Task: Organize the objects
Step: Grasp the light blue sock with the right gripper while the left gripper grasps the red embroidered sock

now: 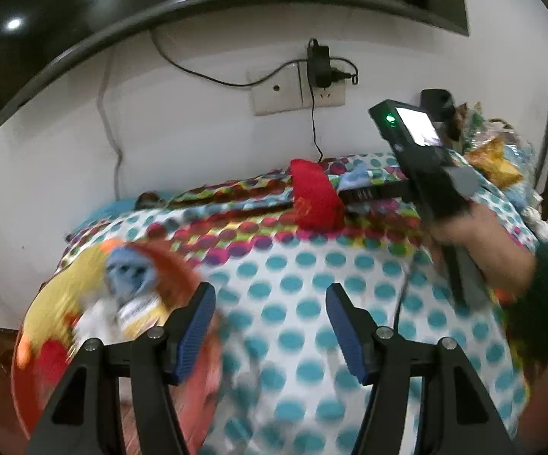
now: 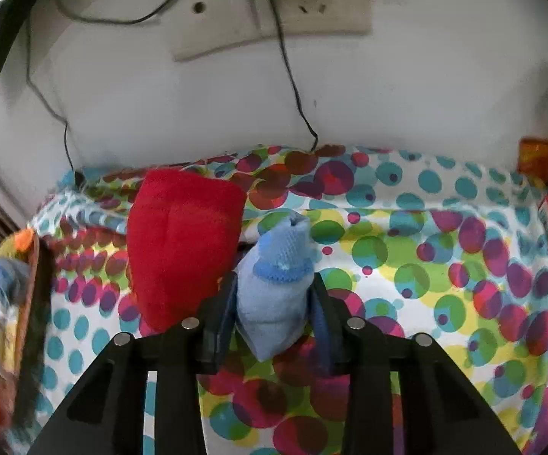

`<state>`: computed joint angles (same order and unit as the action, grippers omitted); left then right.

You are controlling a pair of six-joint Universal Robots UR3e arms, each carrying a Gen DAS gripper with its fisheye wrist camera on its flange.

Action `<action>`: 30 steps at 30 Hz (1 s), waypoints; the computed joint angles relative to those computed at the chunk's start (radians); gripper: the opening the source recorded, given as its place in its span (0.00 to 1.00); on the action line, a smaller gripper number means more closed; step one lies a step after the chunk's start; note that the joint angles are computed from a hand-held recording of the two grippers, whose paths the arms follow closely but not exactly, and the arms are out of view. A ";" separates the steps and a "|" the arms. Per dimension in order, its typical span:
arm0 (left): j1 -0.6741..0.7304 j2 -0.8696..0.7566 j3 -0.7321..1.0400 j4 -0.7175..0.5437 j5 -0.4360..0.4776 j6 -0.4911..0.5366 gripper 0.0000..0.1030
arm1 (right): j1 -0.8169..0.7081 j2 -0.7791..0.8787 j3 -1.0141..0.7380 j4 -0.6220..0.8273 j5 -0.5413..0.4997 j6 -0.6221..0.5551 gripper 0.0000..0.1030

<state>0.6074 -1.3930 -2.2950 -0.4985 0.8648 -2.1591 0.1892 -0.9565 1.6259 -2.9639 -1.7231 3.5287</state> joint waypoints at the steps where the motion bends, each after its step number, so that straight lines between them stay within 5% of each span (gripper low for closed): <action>1: -0.059 -0.072 0.061 0.016 0.018 -0.051 0.60 | 0.000 -0.017 0.025 -0.017 0.003 -0.011 0.30; 6: -0.279 -0.425 0.337 0.212 0.091 -0.310 0.61 | -0.004 -0.158 0.233 -0.124 0.002 -0.053 0.30; 11: -0.371 -0.655 0.659 0.026 0.053 -0.367 0.61 | -0.041 -0.231 0.379 -0.190 0.100 -0.048 0.30; 16: -0.440 -0.854 0.936 -0.068 0.141 -0.515 0.61 | -0.033 -0.218 0.411 -0.235 0.106 -0.051 0.30; 25: -0.479 -0.958 0.932 0.068 0.159 -0.564 0.59 | 0.001 -0.211 0.353 -0.152 0.054 -0.057 0.30; 26: -0.485 -0.950 0.913 0.091 0.168 -0.552 0.56 | 0.005 -0.210 0.346 -0.142 0.046 -0.058 0.30; 27: -0.488 -0.947 0.907 0.102 0.169 -0.549 0.42 | 0.010 -0.208 0.336 -0.129 0.038 -0.059 0.31; 30: -0.496 -0.914 0.835 0.181 0.193 -0.556 0.33 | 0.017 -0.201 0.312 -0.101 0.022 -0.058 0.31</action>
<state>0.1119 -2.3069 -1.4597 -0.3178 1.0575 -2.7150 0.2063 -1.1576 1.9377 -3.0644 -1.7012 3.4708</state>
